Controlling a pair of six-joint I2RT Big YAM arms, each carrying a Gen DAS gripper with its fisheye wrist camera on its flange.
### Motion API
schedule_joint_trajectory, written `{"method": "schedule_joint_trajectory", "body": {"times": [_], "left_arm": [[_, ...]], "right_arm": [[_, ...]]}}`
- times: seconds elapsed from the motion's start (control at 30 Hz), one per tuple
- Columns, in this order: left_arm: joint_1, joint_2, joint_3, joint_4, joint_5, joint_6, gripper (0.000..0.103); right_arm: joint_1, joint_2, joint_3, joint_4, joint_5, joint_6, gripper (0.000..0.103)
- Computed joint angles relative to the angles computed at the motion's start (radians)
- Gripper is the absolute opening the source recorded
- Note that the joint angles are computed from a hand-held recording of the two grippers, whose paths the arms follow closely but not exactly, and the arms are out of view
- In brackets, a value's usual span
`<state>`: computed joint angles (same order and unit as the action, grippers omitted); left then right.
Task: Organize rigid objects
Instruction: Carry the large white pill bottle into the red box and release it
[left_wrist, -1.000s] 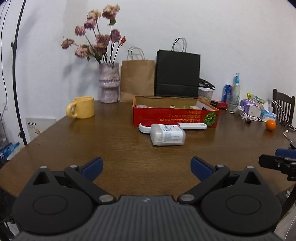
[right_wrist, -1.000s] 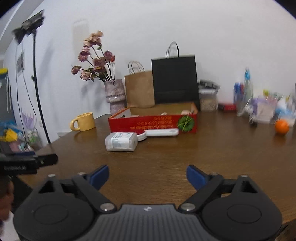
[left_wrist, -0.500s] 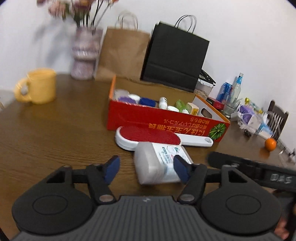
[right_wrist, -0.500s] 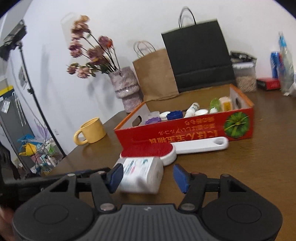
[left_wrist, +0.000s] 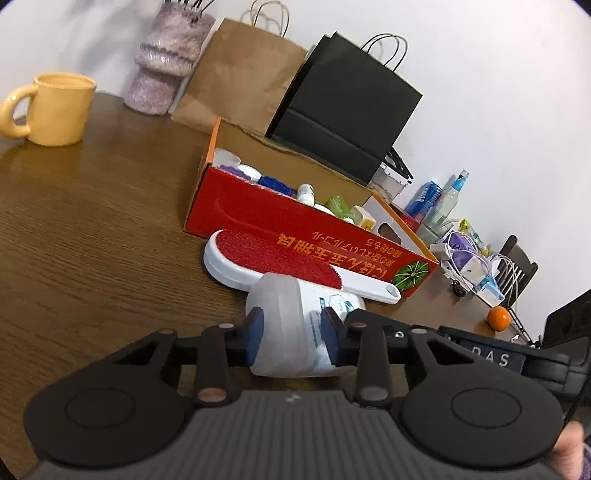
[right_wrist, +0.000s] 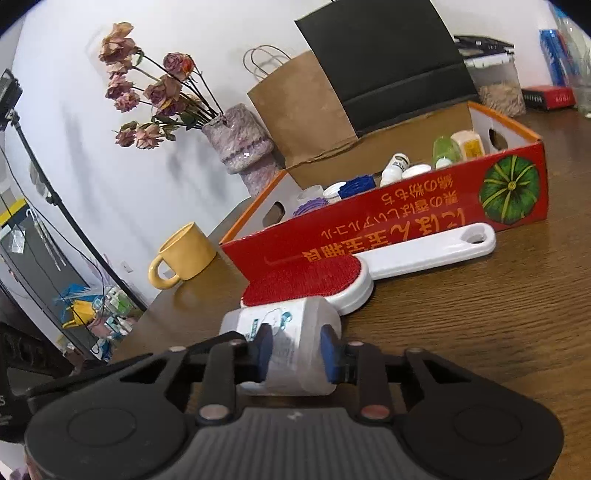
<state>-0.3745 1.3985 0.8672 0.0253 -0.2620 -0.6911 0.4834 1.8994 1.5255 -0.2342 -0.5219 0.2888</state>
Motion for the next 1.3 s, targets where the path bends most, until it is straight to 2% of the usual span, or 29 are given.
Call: {"method": "schedule_joint_trajectory", "body": {"times": [0.1,0.17,0.3,0.4,0.57,0.73,0.8,0.9,1.07,1.17,1.3], "left_arm": [[-0.041,-0.048,-0.041,0.024,-0.040,-0.024,0.034],[-0.089,-0.091,-0.076,0.044,-0.093,-0.044,0.034],[-0.218,-0.153,-0.105,0.030,-0.216,-0.065,0.034],[-0.292,-0.172,-0.101,0.017,-0.280,-0.058,0.034],[-0.353,-0.164,-0.061,0.000,-0.321,-0.033,0.034],[-0.360,-0.122,0.008,-0.007,-0.334,0.028,0.034],[-0.339,-0.096,0.042,0.006,-0.325,0.075,0.034],[-0.273,-0.048,0.110,0.017,-0.269,0.132,0.034],[-0.127,0.039,0.273,-0.047,-0.123,0.165,0.034],[-0.043,0.112,0.388,-0.121,-0.036,0.154,0.034],[0.056,0.219,0.522,-0.220,0.057,0.121,0.034]], "right_arm": [[-0.004,-0.072,-0.096,0.065,-0.006,-0.004,0.022],[-0.012,-0.135,-0.179,0.118,-0.022,0.004,0.022],[-0.026,-0.282,-0.348,0.196,-0.007,-0.008,0.022],[-0.042,-0.371,-0.437,0.227,-0.003,-0.011,0.022],[-0.082,-0.460,-0.521,0.266,-0.019,0.003,0.022],[-0.113,-0.472,-0.522,0.298,-0.024,0.024,0.022],[-0.119,-0.448,-0.487,0.300,-0.020,0.030,0.022],[-0.119,-0.375,-0.377,0.281,-0.001,0.038,0.022],[-0.110,-0.183,-0.075,0.173,0.012,0.041,0.022],[-0.101,-0.040,0.162,0.035,0.025,0.025,0.022],[-0.092,0.174,0.527,-0.233,0.015,0.012,0.022]]}}
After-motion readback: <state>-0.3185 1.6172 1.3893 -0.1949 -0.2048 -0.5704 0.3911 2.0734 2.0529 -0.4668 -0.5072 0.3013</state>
